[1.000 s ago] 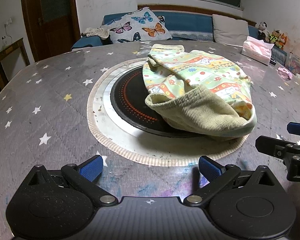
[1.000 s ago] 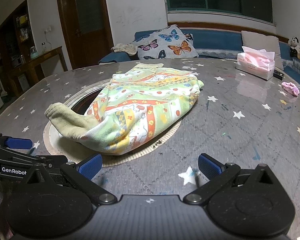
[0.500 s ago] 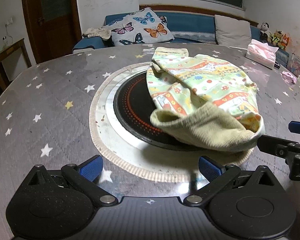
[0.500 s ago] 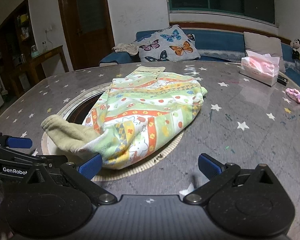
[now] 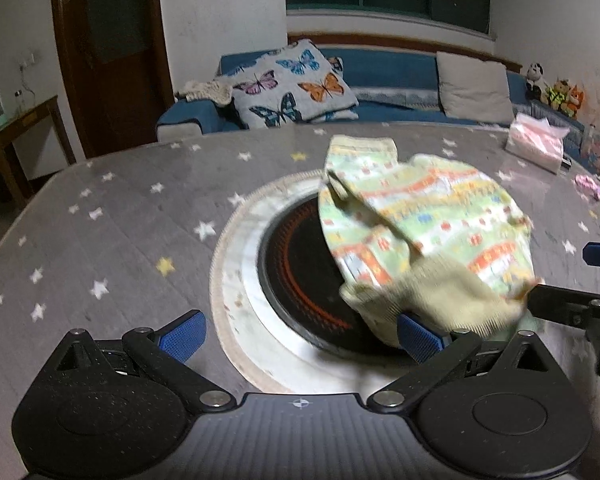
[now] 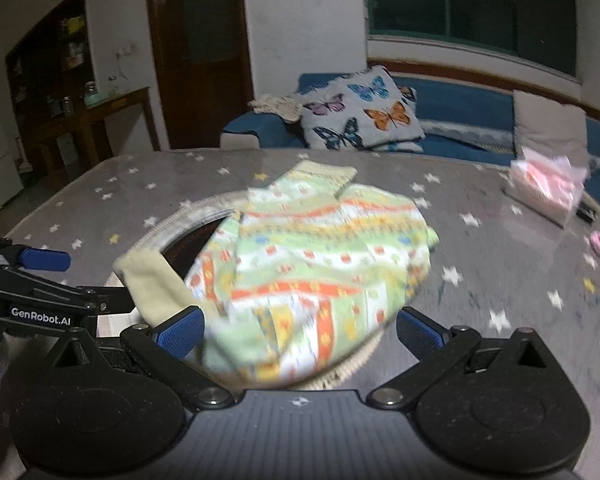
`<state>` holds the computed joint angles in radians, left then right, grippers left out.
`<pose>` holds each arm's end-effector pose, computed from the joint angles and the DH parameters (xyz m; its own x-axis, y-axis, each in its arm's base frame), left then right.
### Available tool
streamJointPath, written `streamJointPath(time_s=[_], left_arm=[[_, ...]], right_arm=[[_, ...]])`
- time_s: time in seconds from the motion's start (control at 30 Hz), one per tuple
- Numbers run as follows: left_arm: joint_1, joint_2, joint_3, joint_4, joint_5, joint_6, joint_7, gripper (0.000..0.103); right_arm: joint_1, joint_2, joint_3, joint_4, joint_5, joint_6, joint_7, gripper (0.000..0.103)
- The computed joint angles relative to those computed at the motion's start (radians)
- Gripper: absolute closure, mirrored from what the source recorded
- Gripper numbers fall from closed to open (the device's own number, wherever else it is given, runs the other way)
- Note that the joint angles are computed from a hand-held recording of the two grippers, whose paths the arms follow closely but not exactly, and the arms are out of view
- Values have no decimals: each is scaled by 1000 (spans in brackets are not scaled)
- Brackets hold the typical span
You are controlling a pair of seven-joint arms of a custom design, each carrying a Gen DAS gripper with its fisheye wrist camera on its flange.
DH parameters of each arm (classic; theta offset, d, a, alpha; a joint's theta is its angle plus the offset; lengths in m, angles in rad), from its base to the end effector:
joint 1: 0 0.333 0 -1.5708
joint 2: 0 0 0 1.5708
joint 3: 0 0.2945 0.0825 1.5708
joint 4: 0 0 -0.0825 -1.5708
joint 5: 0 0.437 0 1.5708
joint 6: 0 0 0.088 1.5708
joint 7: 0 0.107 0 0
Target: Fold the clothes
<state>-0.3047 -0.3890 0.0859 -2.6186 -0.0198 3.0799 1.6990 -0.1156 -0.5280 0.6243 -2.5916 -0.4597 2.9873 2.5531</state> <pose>0.4877 -0.1069 0.4293 -0.2930 -0.9549 -0.0481 -0.6214 0.2284 -0.7494 0.4189 0.2696 0.4377 0.0552 -0.9959 -0.0715 -0.6104 0.0230 -0.7917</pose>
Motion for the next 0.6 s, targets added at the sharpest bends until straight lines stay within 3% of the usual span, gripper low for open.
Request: streamJointPath(time_s=[0.13,0.3,0.6], left_arm=[[1,22,16,30,2,26,11,0],[-40,83,70,89,-33,45,61,2],[-51,225,89,237,-198,15,195,30]], right_arm=[[8,62,-39,53,-8,25,-70,0],[-73,186,9,184,-132,-31,-74,4],[-49,544,-25,496,-403,-136,-75,22]])
